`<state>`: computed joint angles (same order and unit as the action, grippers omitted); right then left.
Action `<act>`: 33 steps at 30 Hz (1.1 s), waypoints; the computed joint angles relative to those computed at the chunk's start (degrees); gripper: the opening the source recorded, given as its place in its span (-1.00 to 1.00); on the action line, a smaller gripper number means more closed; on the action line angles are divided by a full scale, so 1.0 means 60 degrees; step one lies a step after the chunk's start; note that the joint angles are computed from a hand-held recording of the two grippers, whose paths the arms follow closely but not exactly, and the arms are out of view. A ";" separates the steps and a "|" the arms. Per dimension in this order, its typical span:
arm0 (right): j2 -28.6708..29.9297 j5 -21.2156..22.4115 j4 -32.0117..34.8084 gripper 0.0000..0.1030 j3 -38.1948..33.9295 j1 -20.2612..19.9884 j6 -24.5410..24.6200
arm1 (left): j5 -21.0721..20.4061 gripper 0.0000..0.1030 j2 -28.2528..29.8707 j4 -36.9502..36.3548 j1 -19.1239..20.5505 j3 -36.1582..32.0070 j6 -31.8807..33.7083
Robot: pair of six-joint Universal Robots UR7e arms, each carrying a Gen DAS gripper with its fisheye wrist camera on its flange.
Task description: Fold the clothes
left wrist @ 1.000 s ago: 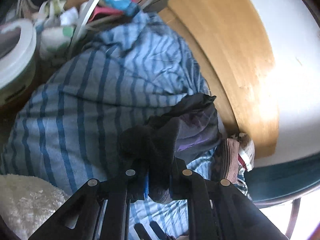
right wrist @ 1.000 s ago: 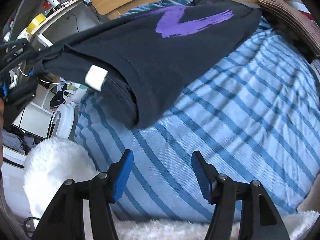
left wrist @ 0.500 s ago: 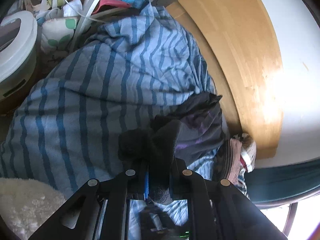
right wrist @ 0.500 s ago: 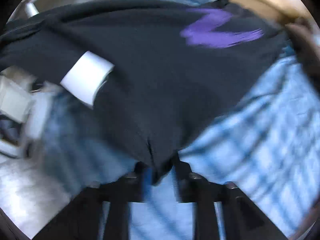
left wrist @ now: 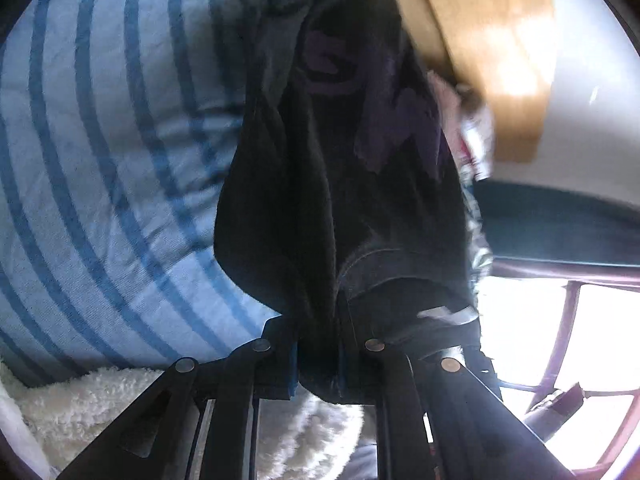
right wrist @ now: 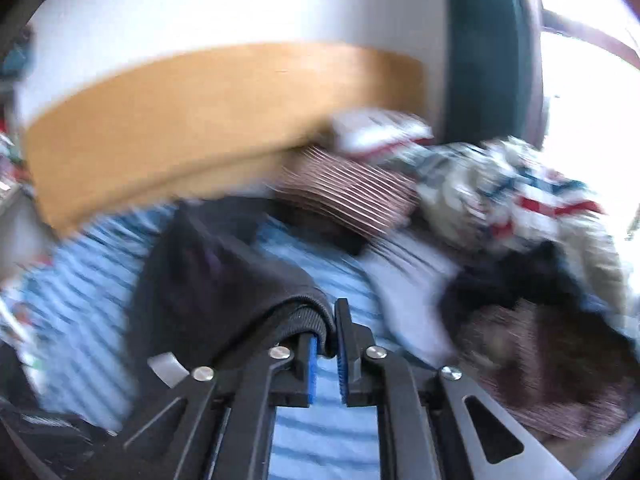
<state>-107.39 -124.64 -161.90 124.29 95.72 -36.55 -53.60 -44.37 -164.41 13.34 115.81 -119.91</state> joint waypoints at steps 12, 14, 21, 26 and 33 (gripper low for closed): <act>-0.0107 0.0454 0.3685 0.16 -0.0081 -0.0333 0.1285 | 0.0079 0.54 -0.1279 -0.0034 -0.0453 0.1691 -0.2073; -0.0126 0.0810 0.4032 0.18 0.0041 -0.0393 0.1282 | 0.0501 0.54 -0.1709 0.0694 -0.0613 0.1852 -0.2600; -0.0432 0.2059 0.5672 0.18 0.0711 -0.0689 0.0833 | 0.0817 0.26 -0.3078 0.4227 -0.0799 0.1873 -0.3827; -0.0262 0.2424 0.6636 0.07 0.1278 -0.0439 -0.0356 | 0.0519 0.13 -0.3369 0.4703 -0.0809 0.2071 -0.4038; 0.0642 0.0213 0.4288 -0.80 0.2082 -0.0093 -0.0510 | 0.0298 0.13 -0.3042 0.2823 -0.0760 0.2557 -0.3541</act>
<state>-103.53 -123.37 -136.17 136.79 95.16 -39.61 -51.81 -62.62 -147.47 8.77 131.15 -141.16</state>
